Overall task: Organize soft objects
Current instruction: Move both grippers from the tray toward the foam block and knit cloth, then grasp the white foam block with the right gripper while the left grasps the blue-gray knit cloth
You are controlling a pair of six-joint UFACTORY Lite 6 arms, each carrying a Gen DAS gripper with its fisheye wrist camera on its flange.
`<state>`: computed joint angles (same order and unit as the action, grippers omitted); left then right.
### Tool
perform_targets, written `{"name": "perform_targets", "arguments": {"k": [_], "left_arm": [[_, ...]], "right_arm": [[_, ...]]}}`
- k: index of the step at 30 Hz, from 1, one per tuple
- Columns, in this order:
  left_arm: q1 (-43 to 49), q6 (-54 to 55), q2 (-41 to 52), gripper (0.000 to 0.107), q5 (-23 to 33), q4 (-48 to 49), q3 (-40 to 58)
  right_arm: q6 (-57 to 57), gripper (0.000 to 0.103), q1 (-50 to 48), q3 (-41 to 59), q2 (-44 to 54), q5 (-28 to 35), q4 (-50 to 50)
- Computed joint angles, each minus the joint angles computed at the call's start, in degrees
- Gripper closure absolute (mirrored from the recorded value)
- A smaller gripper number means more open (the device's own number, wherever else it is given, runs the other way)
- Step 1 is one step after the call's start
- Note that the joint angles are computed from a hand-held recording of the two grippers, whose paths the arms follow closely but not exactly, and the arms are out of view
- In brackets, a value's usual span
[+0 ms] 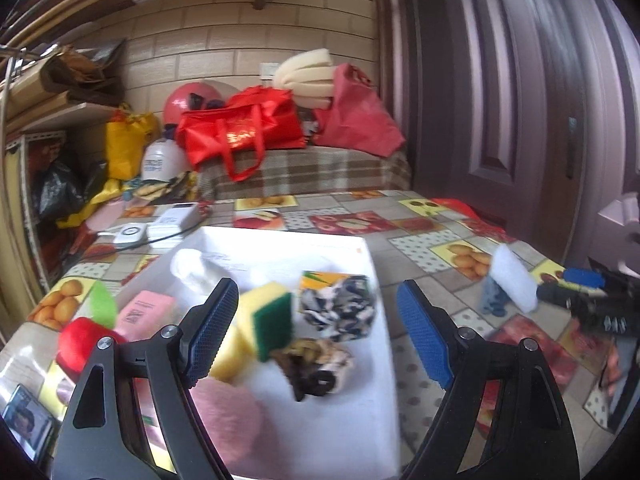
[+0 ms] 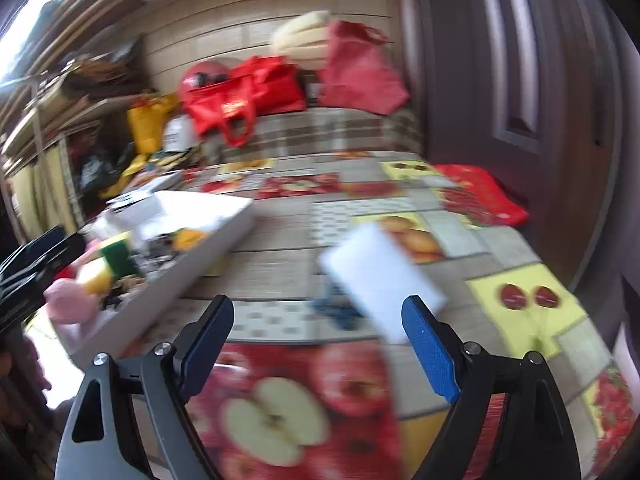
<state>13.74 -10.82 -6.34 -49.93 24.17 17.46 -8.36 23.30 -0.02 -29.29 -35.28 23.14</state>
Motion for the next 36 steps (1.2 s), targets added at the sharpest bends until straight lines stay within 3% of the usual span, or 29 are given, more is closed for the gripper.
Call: {"name": "perform_targets", "arguments": {"k": [3, 7, 9, 14, 15, 16, 17, 20, 25, 27, 30, 34, 35, 36], "left_arm": [[-5.2, 2.8, -1.0, 0.025, 1.8, -2.8, -0.3], [-11.8, 5.7, -0.5, 0.025, 4.9, -6.3, 0.9], [-14.2, 7.7, 0.2, 0.025, 6.1, -8.3, 1.6], [-18.7, 8.9, 3.8, 0.025, 10.4, -9.8, 5.7], [-19.3, 6.2, 5.9, 0.025, 12.0, -7.3, 8.2], [-19.9, 3.9, 7.7, 0.025, 13.5, -5.4, 10.3], [-21.2, 2.9, 9.7, 0.025, 15.2, -5.7, 12.6], [-23.8, -0.1, 14.3, 0.025, 17.9, -4.9, 18.2], [-29.2, -3.5, 24.2, 0.025, 24.4, -2.0, 31.0], [-31.2, -7.1, 29.3, 0.025, 28.4, 2.3, 38.1], [-34.6, -16.4, 37.3, 0.025, 36.0, 11.3, 49.9], [-37.7, -39.3, 46.0, 0.025, 44.5, 33.0, 63.2], [-38.3, -45.2, 48.2, 0.027, 46.3, 38.4, 66.0], [-38.4, -51.2, 50.2, 0.041, 47.0, 44.3, 68.1]], "right_arm": [[8.7, 0.017, -17.9, 0.5, -0.2, 4.0, -17.7], [18.9, 0.017, -29.6, 6.7, 11.2, 2.3, -40.2], [15.7, 0.017, -28.3, 10.0, 16.0, 2.3, -42.0], [-5.0, 0.018, -17.7, 18.1, 28.0, 1.8, -25.0], [-4.3, 0.025, -17.7, 19.7, 29.7, 2.7, -26.6], [-2.9, 0.042, -18.2, 21.4, 31.2, 3.9, -29.0], [0.0, 0.048, -19.5, 22.6, 32.4, 5.2, -33.1], [7.8, 0.049, -23.5, 20.1, 29.9, 3.9, -43.1], [29.4, 0.049, -41.0, 10.7, 18.8, -6.1, -67.1], [34.5, 0.049, -47.7, 9.9, 18.5, -10.2, -72.1], [38.4, 0.049, -51.0, 11.2, 20.4, -11.5, -75.6], [42.8, 0.049, -53.5, 13.8, 23.9, -12.8, -79.9], [43.7, 0.049, -53.7, 14.6, 25.1, -13.1, -80.4], [44.7, 0.049, -54.4, 15.2, 26.0, -13.5, -81.4]]}}
